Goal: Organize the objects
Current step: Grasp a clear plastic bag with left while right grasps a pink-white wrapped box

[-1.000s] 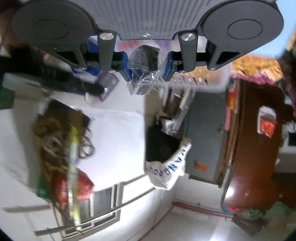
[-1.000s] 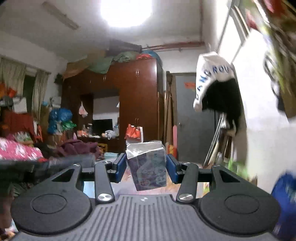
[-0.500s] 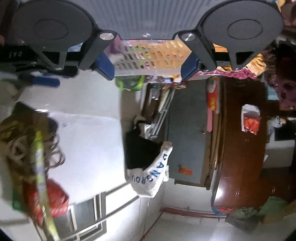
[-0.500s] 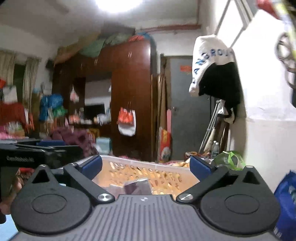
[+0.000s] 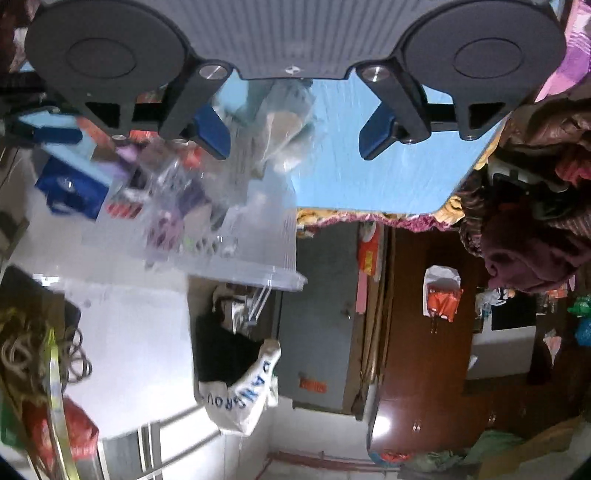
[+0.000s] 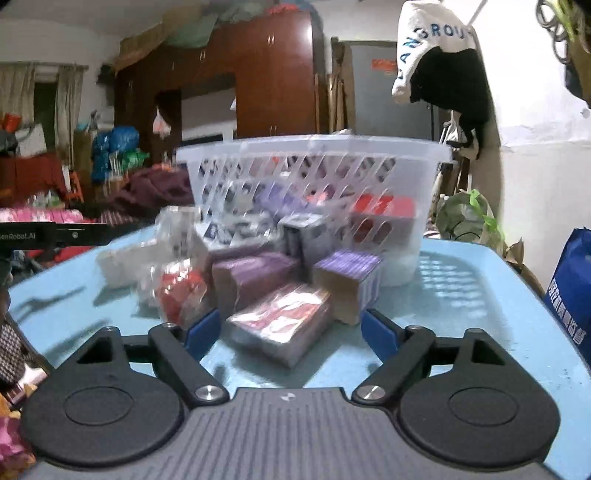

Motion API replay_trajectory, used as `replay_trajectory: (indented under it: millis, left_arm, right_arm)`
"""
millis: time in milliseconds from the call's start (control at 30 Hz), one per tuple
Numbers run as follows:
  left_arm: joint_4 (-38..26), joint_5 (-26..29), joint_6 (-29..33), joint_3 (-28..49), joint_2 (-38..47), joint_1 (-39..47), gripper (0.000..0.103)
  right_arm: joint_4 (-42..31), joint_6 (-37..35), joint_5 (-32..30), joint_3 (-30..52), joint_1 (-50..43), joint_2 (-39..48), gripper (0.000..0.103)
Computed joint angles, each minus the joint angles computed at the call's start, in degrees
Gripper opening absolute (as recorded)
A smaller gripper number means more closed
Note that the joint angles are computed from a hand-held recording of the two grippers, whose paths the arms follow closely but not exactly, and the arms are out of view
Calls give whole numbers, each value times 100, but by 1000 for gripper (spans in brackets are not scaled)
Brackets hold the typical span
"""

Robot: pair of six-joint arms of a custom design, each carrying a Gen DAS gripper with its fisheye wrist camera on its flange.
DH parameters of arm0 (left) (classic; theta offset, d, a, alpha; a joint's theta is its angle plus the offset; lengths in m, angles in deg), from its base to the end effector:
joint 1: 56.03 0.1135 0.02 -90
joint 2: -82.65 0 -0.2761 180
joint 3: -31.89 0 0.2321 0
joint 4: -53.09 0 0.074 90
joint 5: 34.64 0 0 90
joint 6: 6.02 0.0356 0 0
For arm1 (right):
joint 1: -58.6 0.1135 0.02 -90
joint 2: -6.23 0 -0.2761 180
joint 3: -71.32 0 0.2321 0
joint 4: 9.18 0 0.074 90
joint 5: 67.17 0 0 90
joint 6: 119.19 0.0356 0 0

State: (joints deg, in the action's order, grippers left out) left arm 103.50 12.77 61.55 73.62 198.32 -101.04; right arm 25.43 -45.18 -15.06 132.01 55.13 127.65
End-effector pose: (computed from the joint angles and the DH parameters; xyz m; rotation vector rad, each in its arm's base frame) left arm 0.2261 -0.1921 0.0993 -0.0991 1.8671 -0.0716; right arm 0.3697 -0.0005 0.1017 -0.6140 1.8522 0.4445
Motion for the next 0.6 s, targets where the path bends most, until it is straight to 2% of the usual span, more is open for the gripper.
replay_trajectory:
  millis: [33,100,167,233,367,500,600]
  left_arm:
    - [-171,53,6,52,-24,38,80]
    - [-415,-3,12,171,22,8,73]
    - [-582,-104,-32,190,75,-65,53]
    - [-709,-104,-97,174,132,-107,40]
    - [-264,-423,-27,63,423,-325,39]
    - [444,-666,16,-204,662,-634,39]
    - [566,-838,-15,-294,647,-814,39]
  right_arm:
    - [-113,-18,-12,77,-1,14,80]
    - [-161,1,27,57,42,39,65]
    - [-61,-12,-57,-72,3,47,61]
    - [-7,-46,-110,-166,-64,19,59]
    - [313,24,-307,-380,-274,7,58]
    - [495,92,-464,-481,-514,-13,57]
    - [469,77,-529,-463,-642,-9,57]
